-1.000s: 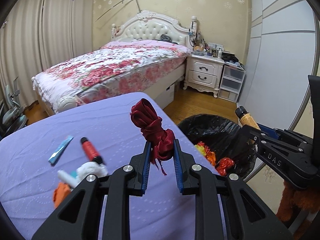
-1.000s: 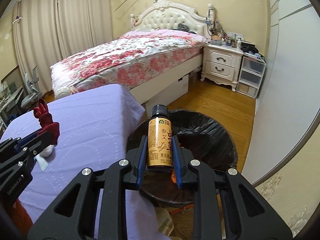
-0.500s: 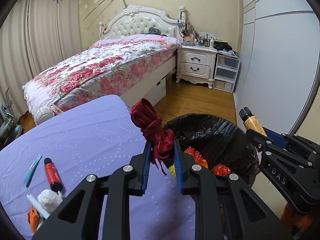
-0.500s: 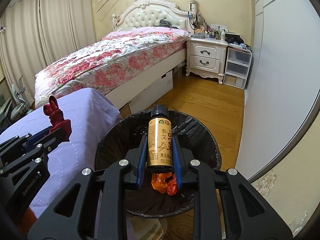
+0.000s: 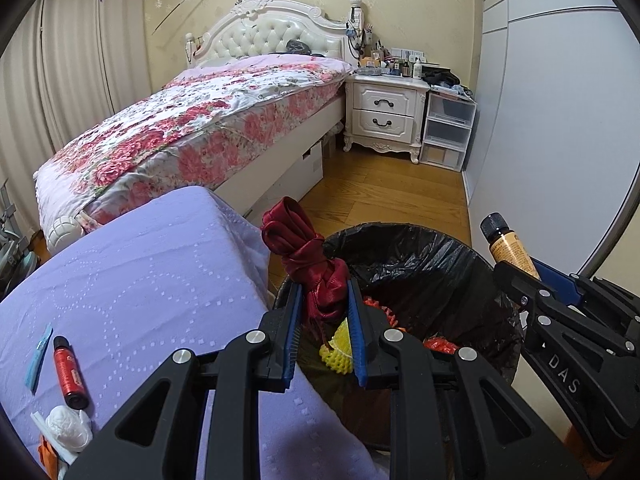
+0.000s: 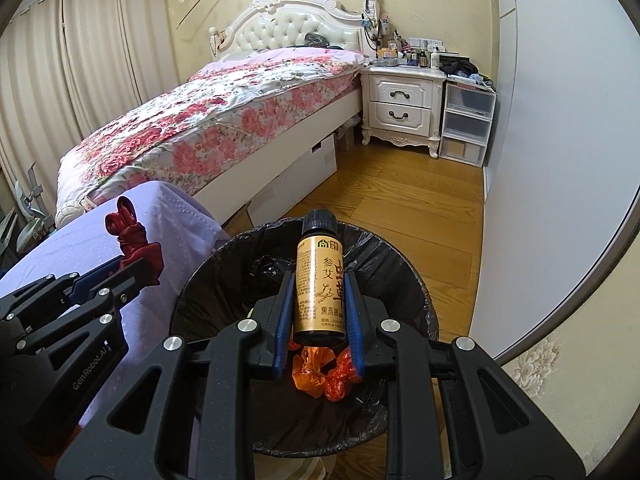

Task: Collect trash
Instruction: 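Carry ribbon and bottle over the black bin and open both tools to drop them, then return to the table and grasp the orange cloth bag with the left tool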

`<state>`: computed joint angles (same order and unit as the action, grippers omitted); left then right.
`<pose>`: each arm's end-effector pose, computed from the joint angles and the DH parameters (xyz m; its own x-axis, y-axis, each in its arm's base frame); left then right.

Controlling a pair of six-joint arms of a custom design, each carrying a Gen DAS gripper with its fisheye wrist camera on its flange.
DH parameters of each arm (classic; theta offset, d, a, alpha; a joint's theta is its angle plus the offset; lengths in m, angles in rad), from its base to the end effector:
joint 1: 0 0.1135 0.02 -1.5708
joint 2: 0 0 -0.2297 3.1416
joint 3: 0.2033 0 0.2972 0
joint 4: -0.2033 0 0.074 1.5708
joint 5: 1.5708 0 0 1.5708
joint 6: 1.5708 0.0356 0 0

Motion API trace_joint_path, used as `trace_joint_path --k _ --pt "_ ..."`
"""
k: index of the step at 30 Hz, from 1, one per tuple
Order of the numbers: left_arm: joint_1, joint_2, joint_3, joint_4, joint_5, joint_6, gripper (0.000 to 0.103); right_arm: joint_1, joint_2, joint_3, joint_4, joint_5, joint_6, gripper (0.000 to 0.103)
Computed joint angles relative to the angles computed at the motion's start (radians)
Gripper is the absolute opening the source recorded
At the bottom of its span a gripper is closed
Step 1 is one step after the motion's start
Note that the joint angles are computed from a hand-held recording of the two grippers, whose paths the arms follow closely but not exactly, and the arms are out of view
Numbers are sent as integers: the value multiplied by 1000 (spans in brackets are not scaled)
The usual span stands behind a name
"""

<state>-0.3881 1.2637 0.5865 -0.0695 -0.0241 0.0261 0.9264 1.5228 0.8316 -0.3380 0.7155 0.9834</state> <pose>0.2738 -0.1110 0.1224 -0.6190 0.2813 -0.7333 0.3782 0.9250 0.0355 0.2130 0.2446 0.1172 -0.6184 0.2228 -0.7536 0.2067 0.9713 0.1176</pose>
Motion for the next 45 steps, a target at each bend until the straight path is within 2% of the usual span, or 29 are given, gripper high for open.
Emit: trace_joint_path --k 4,10,12,16,19,24,29,33,35,45 --pt "-2 30 17 1 3 -2 24 -16 8 2 4 -13 -5 24" --pt "7 71 38 3 18 -13 47 -36 15 2 9 -21 -1 24" --pt "14 70 39 5 27 -22 60 -40 8 -7 12 -22 0 25" --pt "19 67 39 5 28 -30 70 -45 12 -6 2 -20 9 27" --pt "18 59 34 9 22 -31 71 -41 10 -4 -19 0 32 42" --pt "15 33 15 12 -10 -30 74 -35 10 3 -49 20 53 49" --pt "36 -23 -18 -3 -15 -20 74 -22 12 7 -77 46 80 64" --pt "78 -125 -69 -42 0 -6 76 5 16 20 -113 78 113 70" --pt "101 -183 -97 -68 -4 0 78 19 22 34 -133 86 124 78" --pt "329 -545 -257 -268 72 95 78 125 94 133 -151 70 142 79"
